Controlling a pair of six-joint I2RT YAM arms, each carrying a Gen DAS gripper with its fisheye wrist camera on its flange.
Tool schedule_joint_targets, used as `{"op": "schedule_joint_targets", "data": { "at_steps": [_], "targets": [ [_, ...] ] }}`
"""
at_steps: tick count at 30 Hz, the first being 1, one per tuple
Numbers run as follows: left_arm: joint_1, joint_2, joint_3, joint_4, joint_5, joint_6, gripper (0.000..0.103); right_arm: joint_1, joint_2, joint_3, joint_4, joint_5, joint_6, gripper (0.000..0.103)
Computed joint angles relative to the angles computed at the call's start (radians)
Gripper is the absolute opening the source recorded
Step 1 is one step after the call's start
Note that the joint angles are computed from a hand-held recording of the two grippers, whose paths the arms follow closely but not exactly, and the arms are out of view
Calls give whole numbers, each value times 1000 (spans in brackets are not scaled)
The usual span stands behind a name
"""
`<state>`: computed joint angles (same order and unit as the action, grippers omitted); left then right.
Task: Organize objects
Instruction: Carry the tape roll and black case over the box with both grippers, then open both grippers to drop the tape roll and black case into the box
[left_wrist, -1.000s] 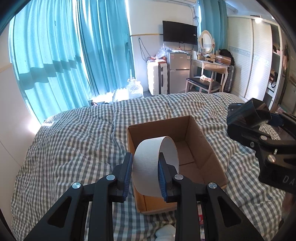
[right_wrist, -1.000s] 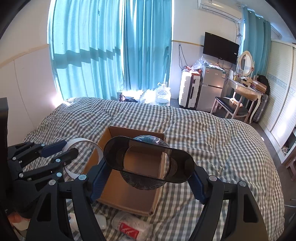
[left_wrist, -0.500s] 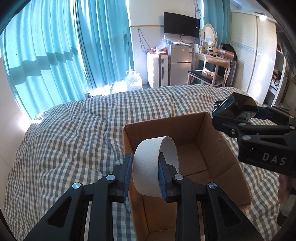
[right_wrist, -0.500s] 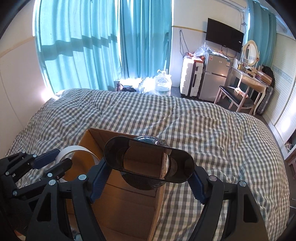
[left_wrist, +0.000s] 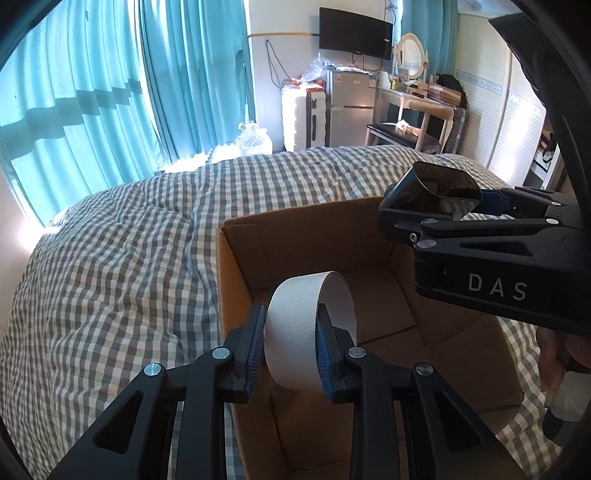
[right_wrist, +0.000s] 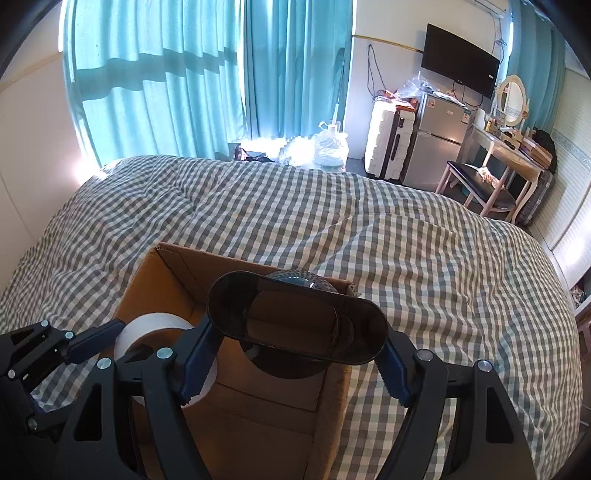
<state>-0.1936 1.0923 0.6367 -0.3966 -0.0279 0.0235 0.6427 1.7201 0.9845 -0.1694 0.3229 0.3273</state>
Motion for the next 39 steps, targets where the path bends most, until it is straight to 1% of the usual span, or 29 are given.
{"op": "schedule_joint_targets", "data": {
  "at_steps": [6, 9, 11, 12, 13, 14, 16, 18, 19, 23, 28, 34, 38, 39],
  "targets": [
    [10, 19, -29, 36, 15, -1, 27, -3, 14, 2, -2, -2, 7, 76],
    [24, 16, -33, 40, 35, 1, 30, -11, 12, -2, 1, -20, 16, 76],
    [37, 14, -31, 31, 55, 10, 37, -14, 4, -9, 5, -37, 21, 76],
    [38, 8, -33, 30, 55, 9, 49, -12, -1, -11, 2, -37, 26, 79],
    [40, -9, -37, 29, 55, 9, 56, -8, -10, -16, 2, -34, 28, 82],
    [39, -19, -39, 26, 54, 9, 58, -5, -21, -22, 2, -30, 30, 85],
    [43, -53, -39, 7, 69, 17, 69, 3, -44, -33, 3, -20, 34, 86],
    [44, -93, -40, -14, 68, 24, 76, 16, -76, -39, -12, -5, 46, 86],
    [39, -117, -39, -29, 60, 26, 77, 21, -93, -38, -24, 4, 50, 86],
    [28, -208, -2, -128, 43, 25, 77, 51, -171, -41, -88, 48, 70, 86],
    [32, -345, 72, -286, 26, 6, 78, 108, -317, -38, -215, 137, 106, 86],
    [45, -503, 208, -489, -1, 17, 80, 253, -485, 33, -444, 309, 188, 86],
    [67, -566, 325, -620, 8, 18, 81, 406, -549, 111, -636, 452, 304, 86],
    [34, -568, 351, -640, -22, 3, 81, 444, -555, 133, -684, 484, 338, 86]
  ]
}}
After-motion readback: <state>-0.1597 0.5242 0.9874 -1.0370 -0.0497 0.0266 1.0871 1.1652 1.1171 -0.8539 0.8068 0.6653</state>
